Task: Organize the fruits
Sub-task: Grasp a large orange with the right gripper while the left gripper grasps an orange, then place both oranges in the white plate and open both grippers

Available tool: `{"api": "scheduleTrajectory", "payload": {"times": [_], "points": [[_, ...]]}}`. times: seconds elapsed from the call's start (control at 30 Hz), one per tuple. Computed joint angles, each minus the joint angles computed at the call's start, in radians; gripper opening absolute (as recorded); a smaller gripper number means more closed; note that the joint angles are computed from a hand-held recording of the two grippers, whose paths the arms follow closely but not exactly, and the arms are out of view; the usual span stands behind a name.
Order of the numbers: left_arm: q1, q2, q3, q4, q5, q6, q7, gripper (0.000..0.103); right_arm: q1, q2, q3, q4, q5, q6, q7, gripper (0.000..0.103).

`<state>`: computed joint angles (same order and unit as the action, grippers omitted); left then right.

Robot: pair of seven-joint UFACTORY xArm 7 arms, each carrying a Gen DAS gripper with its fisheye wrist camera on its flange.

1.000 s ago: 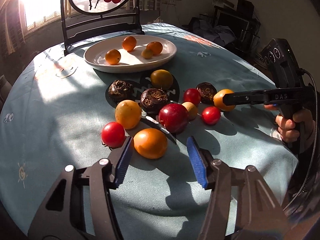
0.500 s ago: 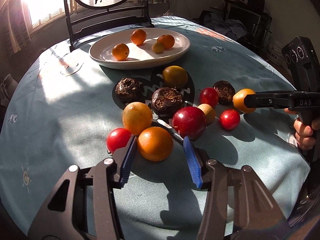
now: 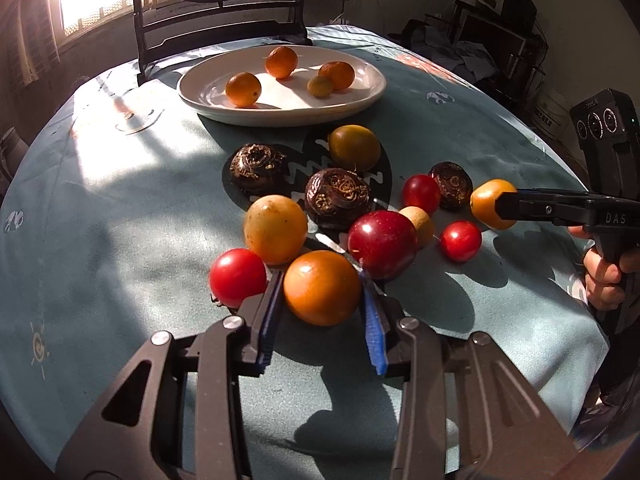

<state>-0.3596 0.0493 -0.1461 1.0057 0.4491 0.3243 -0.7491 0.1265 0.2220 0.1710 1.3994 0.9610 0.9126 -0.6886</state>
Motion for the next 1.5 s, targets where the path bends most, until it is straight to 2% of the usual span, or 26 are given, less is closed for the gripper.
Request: {"api": "scheduleTrajectory", "payload": {"times": [0.17,0.27,0.33,0.43,0.53,0.73,0.97,1.0,1.07,1.17,1.23,1.3,1.4,1.5], "points": [[0.017,-0.031,-0.003,-0.015,-0.077,-0.088,0.051,0.037,0.006,-0.006,0.007,0.013,0.014,-0.015,-0.046,0.038],[0.029,-0.015,0.008,0.040,-0.020,-0.101,-0.004,0.038,0.011,0.020,0.012,0.076,0.021,-0.021,-0.051,0.038],[0.034,0.021,0.021,0.103,-0.007,-0.105,-0.026,0.038,0.025,0.052,0.020,0.135,0.010,-0.073,-0.055,0.038],[0.017,0.111,0.066,0.245,0.053,-0.065,-0.089,0.038,0.050,0.158,0.034,0.278,-0.043,-0.157,0.003,0.038],[0.007,0.222,0.094,0.397,0.021,-0.006,-0.071,0.038,0.091,0.305,0.033,0.464,-0.161,-0.207,0.126,0.038],[-0.020,0.381,0.126,0.588,-0.055,0.106,0.047,0.038,0.144,0.536,0.018,0.766,-0.376,-0.141,0.314,0.038],[-0.028,0.444,0.140,0.661,-0.126,0.166,0.126,0.038,0.146,0.655,0.066,0.940,-0.510,-0.083,0.375,0.038],[-0.034,0.443,0.146,0.660,-0.127,0.175,0.121,0.039,0.145,0.662,0.072,0.949,-0.519,-0.076,0.382,0.043],[-0.048,0.423,0.160,0.637,-0.117,0.171,0.100,0.072,0.136,0.645,0.082,0.922,-0.525,-0.079,0.384,0.044],[-0.085,0.345,0.202,0.546,-0.032,0.101,0.015,0.085,0.102,0.565,0.114,0.803,-0.493,-0.134,0.333,0.044],[-0.118,0.286,0.237,0.483,0.068,0.076,-0.070,0.093,0.076,0.500,0.136,0.712,-0.462,-0.166,0.281,0.044],[-0.156,0.224,0.278,0.415,0.211,0.065,-0.201,0.096,0.049,0.435,0.153,0.618,-0.426,-0.187,0.219,0.044],[-0.178,0.147,0.299,0.323,0.385,0.082,-0.363,0.097,0.018,0.344,0.162,0.488,-0.377,-0.190,0.125,0.044],[-0.163,0.095,0.282,0.251,0.451,0.130,-0.469,0.097,0.003,0.272,0.144,0.380,-0.337,-0.169,0.076,0.044]]}}
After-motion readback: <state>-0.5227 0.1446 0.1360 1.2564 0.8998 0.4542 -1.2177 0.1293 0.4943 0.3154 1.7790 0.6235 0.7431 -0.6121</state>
